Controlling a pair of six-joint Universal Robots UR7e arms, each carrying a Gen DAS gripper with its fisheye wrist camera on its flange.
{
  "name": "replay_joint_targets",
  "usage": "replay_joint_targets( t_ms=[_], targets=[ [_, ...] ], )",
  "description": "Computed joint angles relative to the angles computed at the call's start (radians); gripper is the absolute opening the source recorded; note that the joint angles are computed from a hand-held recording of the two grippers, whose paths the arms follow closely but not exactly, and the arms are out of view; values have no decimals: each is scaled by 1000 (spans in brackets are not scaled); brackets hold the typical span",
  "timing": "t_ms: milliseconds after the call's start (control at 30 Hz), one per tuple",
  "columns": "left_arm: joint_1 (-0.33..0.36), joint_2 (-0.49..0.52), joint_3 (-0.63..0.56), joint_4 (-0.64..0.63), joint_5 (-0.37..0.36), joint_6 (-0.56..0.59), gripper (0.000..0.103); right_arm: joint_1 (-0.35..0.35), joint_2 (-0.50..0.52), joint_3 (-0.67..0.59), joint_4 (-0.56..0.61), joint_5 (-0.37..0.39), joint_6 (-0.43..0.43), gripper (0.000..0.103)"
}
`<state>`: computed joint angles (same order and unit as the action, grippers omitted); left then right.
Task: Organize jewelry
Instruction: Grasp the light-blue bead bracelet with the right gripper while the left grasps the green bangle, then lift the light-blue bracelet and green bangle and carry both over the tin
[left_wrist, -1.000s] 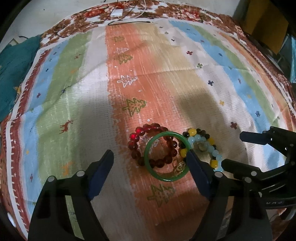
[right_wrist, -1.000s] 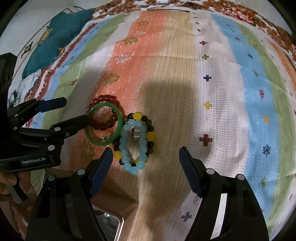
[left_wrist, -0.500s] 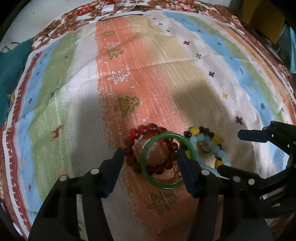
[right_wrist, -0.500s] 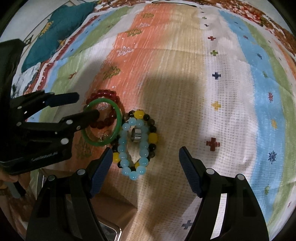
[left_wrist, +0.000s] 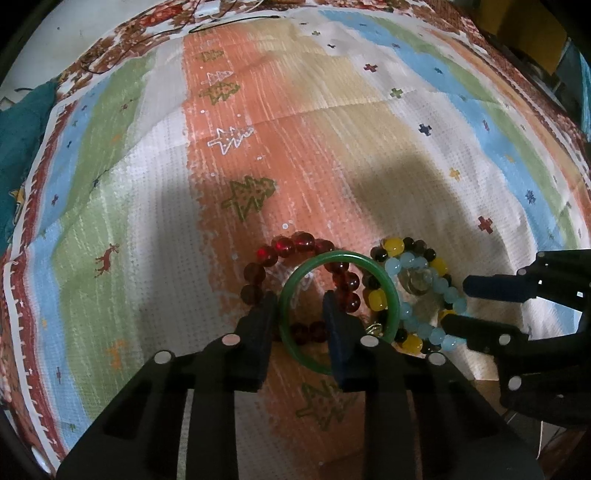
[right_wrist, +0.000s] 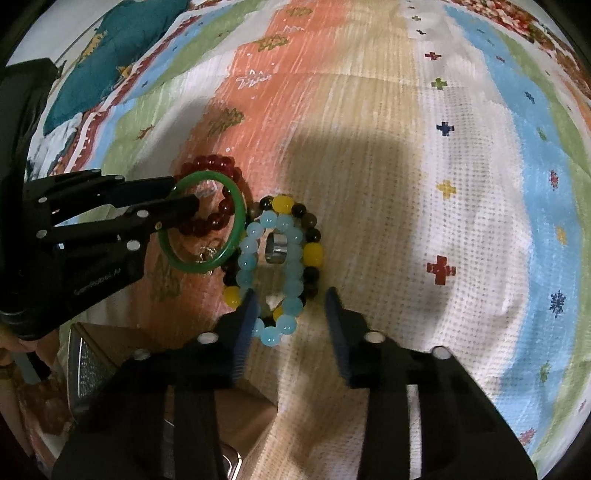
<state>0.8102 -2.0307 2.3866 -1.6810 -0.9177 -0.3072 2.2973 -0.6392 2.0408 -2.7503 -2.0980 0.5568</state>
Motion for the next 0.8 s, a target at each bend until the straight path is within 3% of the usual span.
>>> replay_joint_targets(
  t_ms=[233,533,800],
  targets=[
    [-5,6,6,12,34,-19,10,2,4,-5,19,-4,-4,16],
    [-3,3,10,6,50,-10,7,10,9,-14,31,-11,-20,15],
    [-44,-37,5,30,35,-29,7,34,-4,-10,-5,-28,-47,12]
  ],
)
